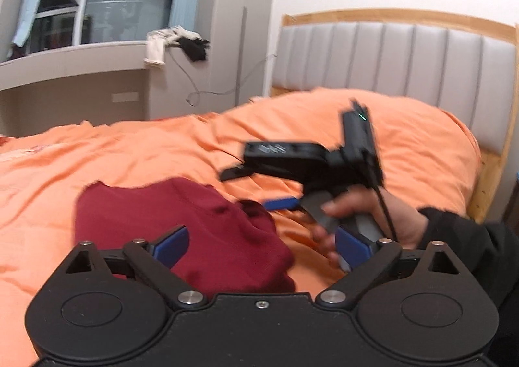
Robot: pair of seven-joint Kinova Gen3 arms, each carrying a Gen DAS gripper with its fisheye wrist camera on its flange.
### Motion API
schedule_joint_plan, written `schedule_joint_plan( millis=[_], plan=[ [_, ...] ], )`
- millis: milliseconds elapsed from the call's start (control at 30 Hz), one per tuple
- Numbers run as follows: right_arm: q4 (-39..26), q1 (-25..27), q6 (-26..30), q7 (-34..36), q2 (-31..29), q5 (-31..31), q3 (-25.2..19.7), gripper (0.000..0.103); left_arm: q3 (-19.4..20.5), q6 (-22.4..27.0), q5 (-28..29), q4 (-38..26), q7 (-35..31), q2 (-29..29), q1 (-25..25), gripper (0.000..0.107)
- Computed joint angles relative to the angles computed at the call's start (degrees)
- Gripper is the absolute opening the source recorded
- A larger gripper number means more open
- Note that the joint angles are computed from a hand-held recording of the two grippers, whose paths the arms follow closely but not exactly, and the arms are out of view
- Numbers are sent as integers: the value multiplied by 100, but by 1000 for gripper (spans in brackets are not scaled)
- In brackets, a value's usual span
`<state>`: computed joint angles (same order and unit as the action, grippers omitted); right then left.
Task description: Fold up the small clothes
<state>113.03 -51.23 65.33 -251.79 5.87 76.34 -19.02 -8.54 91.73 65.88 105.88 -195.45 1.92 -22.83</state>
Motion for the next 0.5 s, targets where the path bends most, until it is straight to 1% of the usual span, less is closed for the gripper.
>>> schedule_joint_plan(
  millis=[100,167,267,367,500],
  plan=[
    [32,-64,113,-111,6,40,-35,102,-23,-271,153,-110,196,-14,-16,99],
    [50,-93,120,-143,10,88,-52,103,-20,-515,249,-205,268,7,-15,102],
    [10,-112,30,-7,10,57,-72,103,19,-895,328,-447,545,149,-7,102],
    [-44,-156,-68,162,13,29,-97,103,110,-1291,287,-680,850,322,5,102],
    [-136,-212,-249,449,-13,-70,-128,103,218,-1533,137,-933,1193,569,-72,102]
  ],
)
